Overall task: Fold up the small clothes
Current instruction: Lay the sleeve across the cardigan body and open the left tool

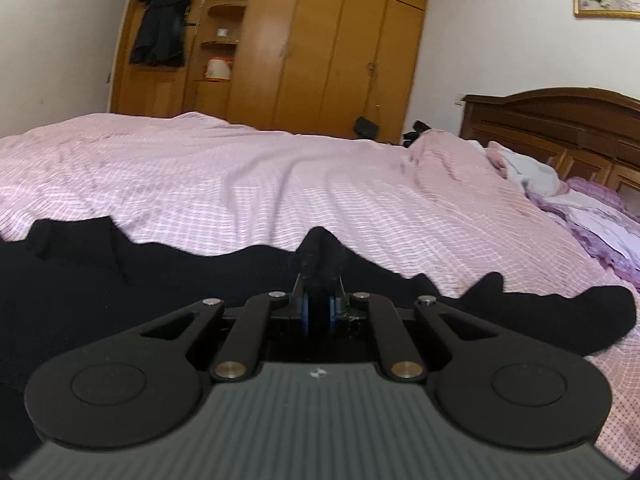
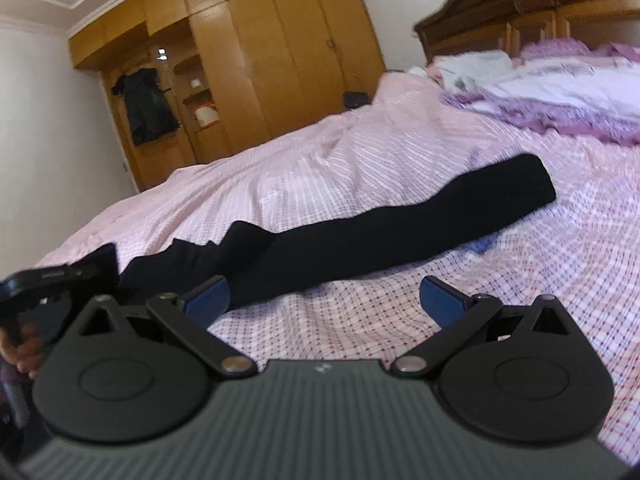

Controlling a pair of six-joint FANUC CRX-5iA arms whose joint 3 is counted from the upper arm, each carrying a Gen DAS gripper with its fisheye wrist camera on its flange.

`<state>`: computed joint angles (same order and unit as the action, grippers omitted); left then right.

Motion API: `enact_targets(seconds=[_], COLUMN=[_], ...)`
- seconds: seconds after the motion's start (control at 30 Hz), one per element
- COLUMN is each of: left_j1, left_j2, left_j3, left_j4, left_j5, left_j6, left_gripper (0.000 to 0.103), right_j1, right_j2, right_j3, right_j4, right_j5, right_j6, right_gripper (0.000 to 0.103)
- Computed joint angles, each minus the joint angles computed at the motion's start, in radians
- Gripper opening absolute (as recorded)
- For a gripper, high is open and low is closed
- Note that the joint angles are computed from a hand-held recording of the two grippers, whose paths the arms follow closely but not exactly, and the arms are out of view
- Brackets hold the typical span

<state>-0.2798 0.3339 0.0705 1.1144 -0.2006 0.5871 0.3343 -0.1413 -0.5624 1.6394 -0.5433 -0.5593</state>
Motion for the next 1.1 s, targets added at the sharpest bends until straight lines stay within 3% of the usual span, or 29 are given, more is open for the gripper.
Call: enact_targets(seconds=[0.17,0.27,0.37,0.5,0.6,0.67,0.7,0.83,0.93,1.1], left_j1=[-0.04,-0.042,-0.02,-0.034,-0.029,-0.022,-0.02,-0.047,-0.071,-0.029], left_j2=[-0.005,-0.004,0.003,-0.003,-0.002,-0.001,-0.001,-0.031,-0.069,-0.115], left_j3=[-0.021,-0.025,-0.006,-0.038,-0.041,-0.033,-0.035,-0.081,-0.117,-0.125], left_j4=[0.187,0.214,0.103,0.161,0.189,0.16,0.173,0.338,0.506,0.541], left_j5=[-0.014,-0.077,-0.156,-0.153,-0.17,-0.174,-0.183,-0.157,-0.127,-0.087], left_j6=[-0.221,-0.274,-0.202,-0.306,-0.319,-0.277,-0.287,-0.443,-0.61,-0.706], left_gripper=[0.01,0.01,0.01,0.011,0.011,0.022,0.032,0.085,0.1,0.103], right_j1=[0.019,0.019,0.028,0.035,0.037,0.043,0.042,0.044,0.044,0.049], right_j2=[0.013,0.015,0.023,0.03,0.038,0.048,0.053,0.079,0.105,0.165], right_j3=[0.018,0.02,0.027,0.035,0.043,0.055,0.061,0.097,0.136,0.219], right_j4=[-0.044,-0.034,-0.058,-0.085,-0.098,-0.109,-0.108,-0.092,-0.077,-0.075], right_j5=[-0.014,-0.011,-0.016,-0.023,-0.021,-0.024,-0.019,0.003,0.031,0.098], right_j6=[0.065,0.067,0.097,0.117,0.126,0.134,0.133,0.132,0.124,0.1], right_gripper=[0.103,0.103,0.103,0.103,0.103,0.103,0.103,0.103,0.103,0.103])
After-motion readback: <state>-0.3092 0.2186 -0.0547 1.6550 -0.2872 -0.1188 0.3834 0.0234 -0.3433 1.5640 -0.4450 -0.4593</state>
